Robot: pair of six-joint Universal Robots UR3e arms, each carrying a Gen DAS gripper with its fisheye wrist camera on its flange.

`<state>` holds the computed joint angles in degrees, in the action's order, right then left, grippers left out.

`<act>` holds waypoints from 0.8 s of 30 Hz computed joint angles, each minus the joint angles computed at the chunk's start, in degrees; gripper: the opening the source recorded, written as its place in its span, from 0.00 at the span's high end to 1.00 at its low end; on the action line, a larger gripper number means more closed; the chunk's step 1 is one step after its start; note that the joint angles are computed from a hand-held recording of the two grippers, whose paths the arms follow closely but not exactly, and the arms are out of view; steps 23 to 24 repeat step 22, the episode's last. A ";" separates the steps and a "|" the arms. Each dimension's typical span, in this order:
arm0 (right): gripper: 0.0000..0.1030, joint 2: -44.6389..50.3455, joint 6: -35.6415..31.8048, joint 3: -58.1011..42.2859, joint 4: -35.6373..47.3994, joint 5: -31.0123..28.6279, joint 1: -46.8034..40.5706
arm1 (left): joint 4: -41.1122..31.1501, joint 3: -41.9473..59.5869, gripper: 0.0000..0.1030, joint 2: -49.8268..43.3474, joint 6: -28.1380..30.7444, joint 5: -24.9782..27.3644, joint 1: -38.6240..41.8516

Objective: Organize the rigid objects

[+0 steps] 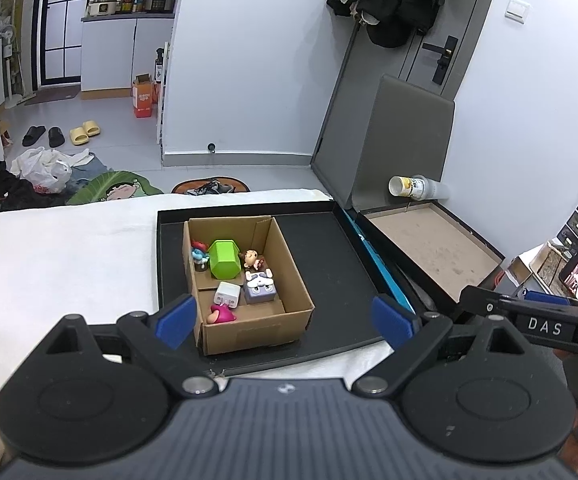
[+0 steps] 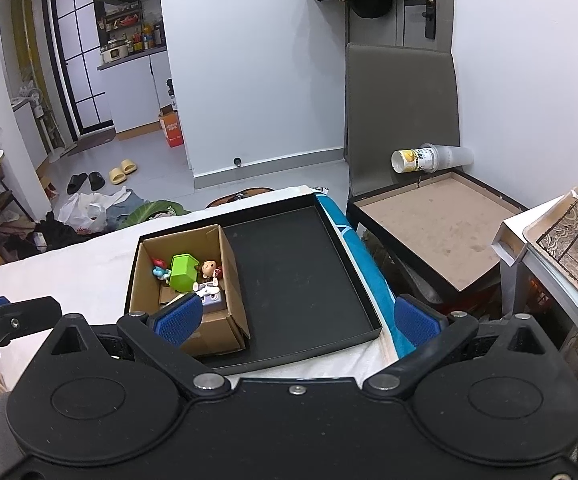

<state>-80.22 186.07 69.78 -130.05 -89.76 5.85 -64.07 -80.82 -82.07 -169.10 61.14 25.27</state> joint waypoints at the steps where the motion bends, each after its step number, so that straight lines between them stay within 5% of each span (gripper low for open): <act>1: 0.00 0.02 -0.04 0.00 -0.03 -0.05 0.01 | 0.04 -0.01 0.09 -0.01 0.01 0.03 -0.04; 24: 0.00 -0.30 0.22 1.11 -0.86 -0.02 -0.72 | -0.22 0.94 0.09 -1.07 1.05 0.22 -1.86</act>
